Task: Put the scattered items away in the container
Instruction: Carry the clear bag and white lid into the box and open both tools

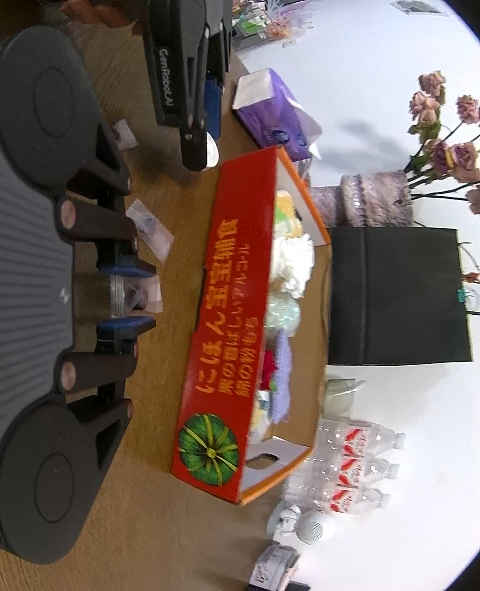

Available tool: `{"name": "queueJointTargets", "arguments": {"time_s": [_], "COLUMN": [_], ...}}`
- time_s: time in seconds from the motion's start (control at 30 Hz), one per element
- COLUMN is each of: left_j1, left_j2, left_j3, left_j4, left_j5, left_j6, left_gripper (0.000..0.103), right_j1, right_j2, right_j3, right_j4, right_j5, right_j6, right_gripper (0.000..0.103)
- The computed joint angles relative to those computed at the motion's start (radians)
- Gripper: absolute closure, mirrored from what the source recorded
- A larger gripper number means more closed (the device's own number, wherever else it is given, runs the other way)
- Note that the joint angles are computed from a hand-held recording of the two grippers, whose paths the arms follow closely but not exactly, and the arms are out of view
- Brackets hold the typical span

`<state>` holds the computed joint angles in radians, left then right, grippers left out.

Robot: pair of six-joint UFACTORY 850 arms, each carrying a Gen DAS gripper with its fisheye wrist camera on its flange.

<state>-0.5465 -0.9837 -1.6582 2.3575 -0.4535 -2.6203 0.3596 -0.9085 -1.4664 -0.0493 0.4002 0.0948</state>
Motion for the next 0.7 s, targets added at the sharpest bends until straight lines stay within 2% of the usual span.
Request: {"name": "queueJointTargets", "arguments": {"time_s": [0.13, 0.27, 0.33, 0.47, 0.57, 0.7], "left_j1": [-0.005, -0.005, -0.003, 0.004, 0.012, 0.024], "left_j2": [0.025, -0.013, -0.052, -0.163, -0.257, -0.338], "left_j3": [-0.002, -0.117, -0.2, -0.4, -0.561, -0.692], "left_j4": [0.106, 0.12, 0.107, -0.056, -0.289, -0.584], "left_j5": [-0.043, -0.037, -0.02, 0.026, 0.064, 0.104], "left_j6": [-0.085, -0.086, -0.09, 0.013, 0.251, 0.551], "left_gripper": [0.063, 0.063, 0.063, 0.063, 0.063, 0.063], "right_j1": [-0.009, -0.02, -0.027, -0.047, -0.054, -0.061], "right_j2": [0.047, 0.059, 0.045, -0.035, -0.104, -0.172], "right_j3": [0.035, -0.006, -0.054, -0.209, -0.32, -0.426], "right_j4": [0.001, 0.059, 0.079, 0.061, 0.085, 0.093], "right_j5": [0.083, 0.118, 0.108, 0.022, -0.054, -0.143], "right_j6": [-0.011, -0.076, -0.085, 0.0, -0.023, -0.035], "right_gripper": [0.082, 0.082, 0.082, 0.082, 0.082, 0.082]}}
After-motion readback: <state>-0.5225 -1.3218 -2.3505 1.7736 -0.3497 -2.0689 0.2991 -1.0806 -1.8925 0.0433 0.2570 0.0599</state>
